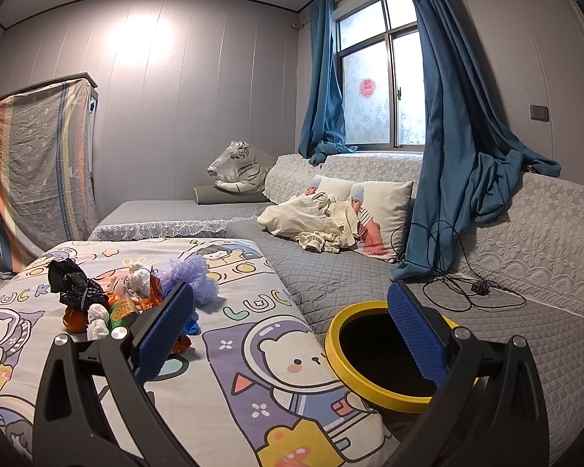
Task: Collect trash
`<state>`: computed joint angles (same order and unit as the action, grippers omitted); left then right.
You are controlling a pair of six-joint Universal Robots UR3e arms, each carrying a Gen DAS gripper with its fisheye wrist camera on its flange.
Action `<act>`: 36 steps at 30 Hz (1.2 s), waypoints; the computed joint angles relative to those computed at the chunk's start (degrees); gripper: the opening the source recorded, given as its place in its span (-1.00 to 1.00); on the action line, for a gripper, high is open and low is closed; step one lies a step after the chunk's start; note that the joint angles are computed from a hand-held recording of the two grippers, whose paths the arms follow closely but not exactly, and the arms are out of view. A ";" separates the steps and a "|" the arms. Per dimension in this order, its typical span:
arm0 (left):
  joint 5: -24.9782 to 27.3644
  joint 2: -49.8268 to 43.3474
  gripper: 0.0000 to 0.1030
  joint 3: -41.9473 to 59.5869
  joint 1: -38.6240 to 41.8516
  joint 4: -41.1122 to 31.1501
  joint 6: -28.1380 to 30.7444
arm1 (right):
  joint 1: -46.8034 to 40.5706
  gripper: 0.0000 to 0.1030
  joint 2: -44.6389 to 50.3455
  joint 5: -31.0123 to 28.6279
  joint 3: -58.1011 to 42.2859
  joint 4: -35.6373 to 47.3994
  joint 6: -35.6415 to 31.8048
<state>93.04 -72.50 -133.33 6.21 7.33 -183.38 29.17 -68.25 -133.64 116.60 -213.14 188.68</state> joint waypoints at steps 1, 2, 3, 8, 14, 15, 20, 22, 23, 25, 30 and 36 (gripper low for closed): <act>0.26 -0.45 0.85 -0.09 -0.24 0.54 -0.06 | 0.01 0.85 0.02 0.01 0.03 0.00 0.05; -0.06 0.01 0.85 0.02 0.01 -0.10 -0.05 | 0.03 0.85 0.04 -0.03 0.01 0.04 0.10; -0.07 -0.10 0.85 -0.06 -0.02 0.07 -0.09 | 0.05 0.85 0.06 -0.05 -0.02 0.04 0.07; -0.15 0.15 0.85 -0.31 0.07 0.05 -0.01 | 0.11 0.85 0.33 -0.13 -0.23 -0.09 0.09; -0.33 0.19 0.85 -0.39 0.24 -0.04 0.11 | 0.00 0.85 0.76 0.04 -0.74 0.11 0.20; -0.92 0.61 0.85 -0.88 0.86 0.00 0.31 | 0.02 0.85 0.82 0.02 -0.81 0.10 0.17; -0.79 0.42 0.85 -0.84 0.74 0.15 0.37 | -0.04 0.85 0.55 0.12 -0.44 0.07 0.26; -0.77 0.47 0.85 -0.73 0.73 -0.04 0.36 | -0.04 0.85 0.52 0.12 -0.38 0.01 0.30; -0.78 0.43 0.85 -0.84 0.74 0.09 0.35 | -0.04 0.85 0.52 0.12 -0.38 0.01 0.30; -0.70 0.40 0.85 -0.74 0.67 0.03 0.32 | -0.03 0.85 0.62 0.05 -0.46 -0.04 0.22; -0.52 0.16 0.85 -0.81 0.50 0.29 0.32 | -0.08 0.85 0.49 0.15 -0.34 0.02 0.27; -0.46 0.15 0.85 -0.57 0.44 0.02 0.37 | -0.17 0.85 0.54 0.25 -0.33 -0.07 0.31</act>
